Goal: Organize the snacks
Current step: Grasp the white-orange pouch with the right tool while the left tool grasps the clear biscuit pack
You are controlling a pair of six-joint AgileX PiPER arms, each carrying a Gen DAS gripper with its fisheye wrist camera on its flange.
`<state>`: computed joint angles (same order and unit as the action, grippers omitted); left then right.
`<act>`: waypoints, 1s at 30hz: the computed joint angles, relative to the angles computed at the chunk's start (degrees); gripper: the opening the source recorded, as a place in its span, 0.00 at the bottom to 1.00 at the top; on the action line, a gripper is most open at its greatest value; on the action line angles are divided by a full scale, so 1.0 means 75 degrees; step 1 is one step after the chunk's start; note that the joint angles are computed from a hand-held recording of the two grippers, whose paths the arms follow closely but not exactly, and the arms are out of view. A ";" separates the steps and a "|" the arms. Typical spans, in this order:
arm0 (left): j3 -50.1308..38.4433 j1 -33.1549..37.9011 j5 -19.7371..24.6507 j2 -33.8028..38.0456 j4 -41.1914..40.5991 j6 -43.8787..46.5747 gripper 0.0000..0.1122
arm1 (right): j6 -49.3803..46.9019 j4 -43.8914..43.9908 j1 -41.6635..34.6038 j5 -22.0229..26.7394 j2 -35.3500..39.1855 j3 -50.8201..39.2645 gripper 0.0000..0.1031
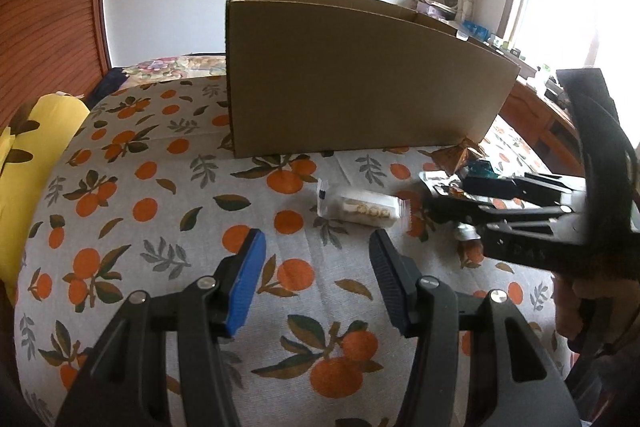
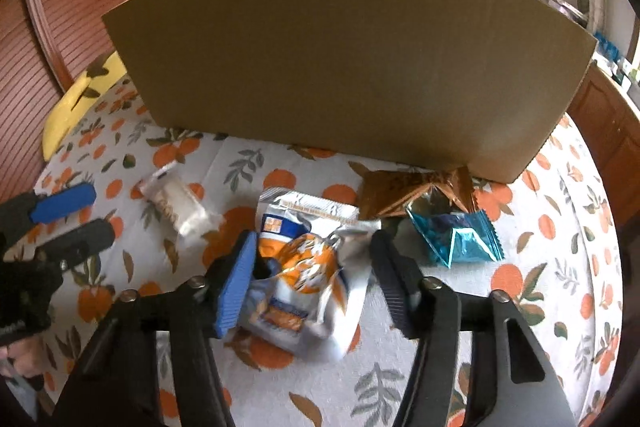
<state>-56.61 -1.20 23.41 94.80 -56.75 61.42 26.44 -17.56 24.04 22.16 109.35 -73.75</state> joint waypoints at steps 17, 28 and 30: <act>-0.1749 -0.0691 0.0774 0.1035 0.2364 -0.4100 0.51 | -0.1498 0.1038 -0.0342 -0.1298 -0.0889 0.1657 0.41; -0.2919 -0.1320 0.0931 0.1715 0.4238 -0.6023 0.50 | -0.3749 0.3351 -0.0643 -0.1438 -0.1029 0.1849 0.41; -0.3018 -0.1428 0.0914 0.1777 0.4661 -0.6398 0.49 | -0.4157 0.3774 -0.0691 -0.1438 -0.1038 0.1858 0.41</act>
